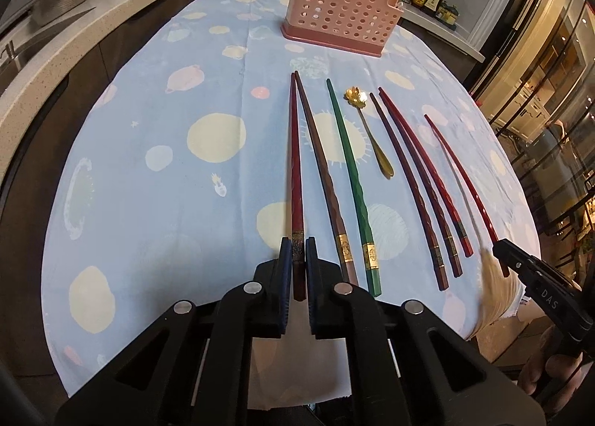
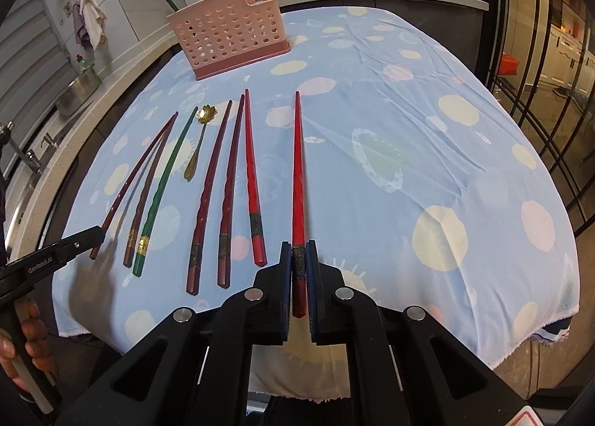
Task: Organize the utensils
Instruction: 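Grasp a dark red chopstick with the left tool while the right tool grasps a red chopstick, then lift both chopsticks and carry them over the pink holder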
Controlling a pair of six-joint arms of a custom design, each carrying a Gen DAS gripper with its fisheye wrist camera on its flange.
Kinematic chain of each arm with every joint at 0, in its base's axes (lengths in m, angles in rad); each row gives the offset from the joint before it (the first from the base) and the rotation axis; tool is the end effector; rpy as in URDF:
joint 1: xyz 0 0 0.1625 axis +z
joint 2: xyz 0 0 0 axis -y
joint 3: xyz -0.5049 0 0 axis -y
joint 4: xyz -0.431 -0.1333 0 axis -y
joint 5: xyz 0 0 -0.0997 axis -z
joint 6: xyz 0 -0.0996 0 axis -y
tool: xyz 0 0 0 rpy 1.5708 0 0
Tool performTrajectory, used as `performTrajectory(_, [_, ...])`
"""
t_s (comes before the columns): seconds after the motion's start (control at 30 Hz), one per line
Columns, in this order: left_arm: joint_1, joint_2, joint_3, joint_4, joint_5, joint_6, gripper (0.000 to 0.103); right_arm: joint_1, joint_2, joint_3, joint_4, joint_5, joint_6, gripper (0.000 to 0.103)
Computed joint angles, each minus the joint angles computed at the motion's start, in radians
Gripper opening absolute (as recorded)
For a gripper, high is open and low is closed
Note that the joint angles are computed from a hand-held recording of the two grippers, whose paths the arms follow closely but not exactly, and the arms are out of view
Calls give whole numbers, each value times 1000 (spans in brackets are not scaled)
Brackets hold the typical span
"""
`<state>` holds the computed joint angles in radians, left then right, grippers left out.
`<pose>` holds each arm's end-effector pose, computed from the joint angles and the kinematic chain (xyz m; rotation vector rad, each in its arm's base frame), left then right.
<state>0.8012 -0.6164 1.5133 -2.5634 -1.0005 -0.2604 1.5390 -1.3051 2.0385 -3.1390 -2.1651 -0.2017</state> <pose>-0.4141 -0.6962 0.0437 0.6310 2.5723 -0.4927 0.0590 -0.5830 0.3797 -0.1164 -2.3259 0.9341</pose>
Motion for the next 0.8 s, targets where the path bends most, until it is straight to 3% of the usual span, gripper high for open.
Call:
performTrajectory(0.4, [-50,-48,-36,-100,54,80,7,74,-51,-51,-87,22,-73,7])
performTrajectory(0.8, [-62,37,-288,-150,86,249,7,97,-18,-254,-17,117,-95,7])
